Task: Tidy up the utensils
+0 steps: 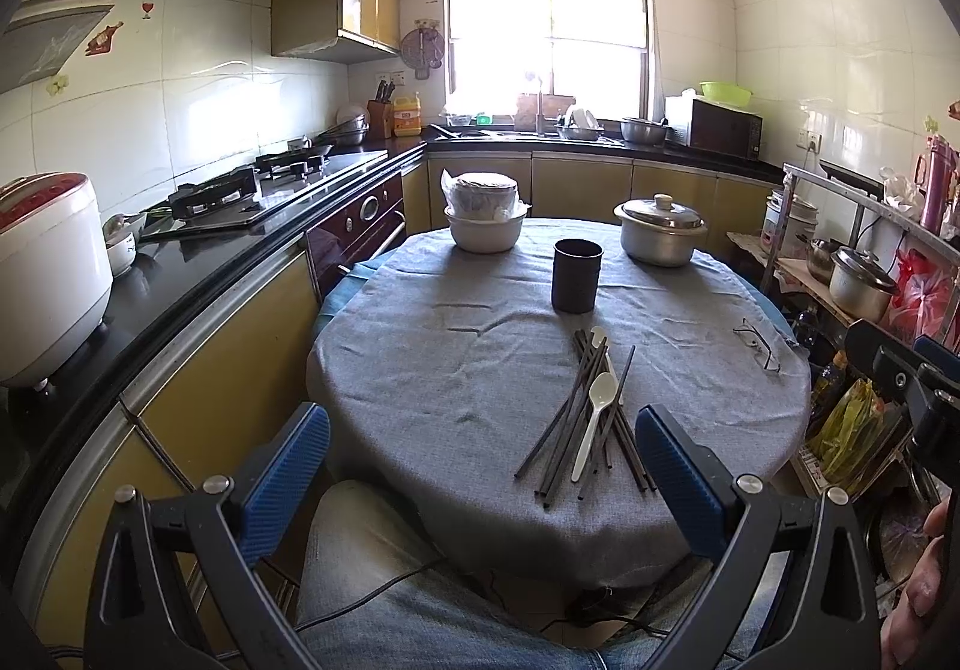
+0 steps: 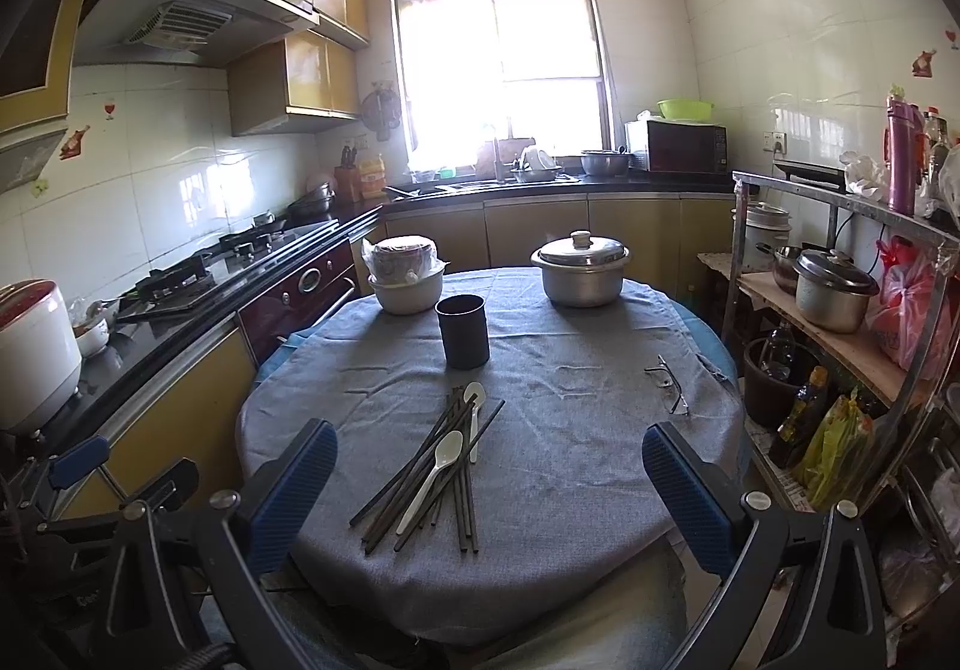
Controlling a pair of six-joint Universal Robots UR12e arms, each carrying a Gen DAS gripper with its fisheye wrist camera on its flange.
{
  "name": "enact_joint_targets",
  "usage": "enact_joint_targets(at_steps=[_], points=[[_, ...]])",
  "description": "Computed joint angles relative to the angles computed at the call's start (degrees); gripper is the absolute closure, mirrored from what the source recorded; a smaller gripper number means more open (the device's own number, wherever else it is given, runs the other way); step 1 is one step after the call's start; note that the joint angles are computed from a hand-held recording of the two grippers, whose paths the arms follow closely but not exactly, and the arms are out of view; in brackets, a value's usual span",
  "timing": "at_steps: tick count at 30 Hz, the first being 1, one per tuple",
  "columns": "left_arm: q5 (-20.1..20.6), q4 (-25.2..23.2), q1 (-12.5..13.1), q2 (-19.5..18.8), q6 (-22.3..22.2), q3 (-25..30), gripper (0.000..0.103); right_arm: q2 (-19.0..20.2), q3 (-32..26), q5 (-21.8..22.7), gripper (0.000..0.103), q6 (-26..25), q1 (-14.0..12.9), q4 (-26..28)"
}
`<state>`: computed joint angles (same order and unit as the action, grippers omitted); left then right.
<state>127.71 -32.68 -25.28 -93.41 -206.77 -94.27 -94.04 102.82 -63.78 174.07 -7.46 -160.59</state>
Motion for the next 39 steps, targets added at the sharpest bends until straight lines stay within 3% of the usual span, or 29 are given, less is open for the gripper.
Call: enact_joint_targets(at_steps=[17, 23, 33, 39], points=[[0.34, 1.4, 0.57, -0.28, 1.02, 0.09, 0.002, 0.62, -0.05, 2.88, 0.0, 0.18, -0.51, -0.61], [-1.71, 0.18, 1.87, -1.7, 1.72, 1.71, 0.002, 2.46, -1.29, 3.52, 0.0, 0.43, -0.11, -0.36], [-13.19, -1.94, 7.14, -6.14, 4.75, 6.18, 0.002, 9.48, -8.04, 1.54, 0.002, 0.5, 1.98, 4.2], [-15.85, -3.86, 9.23, -9.72, 6.31, 10.09, 0.003, 14.09, -12.55, 1.02, 0.008, 0.3, 3.22, 7.45]])
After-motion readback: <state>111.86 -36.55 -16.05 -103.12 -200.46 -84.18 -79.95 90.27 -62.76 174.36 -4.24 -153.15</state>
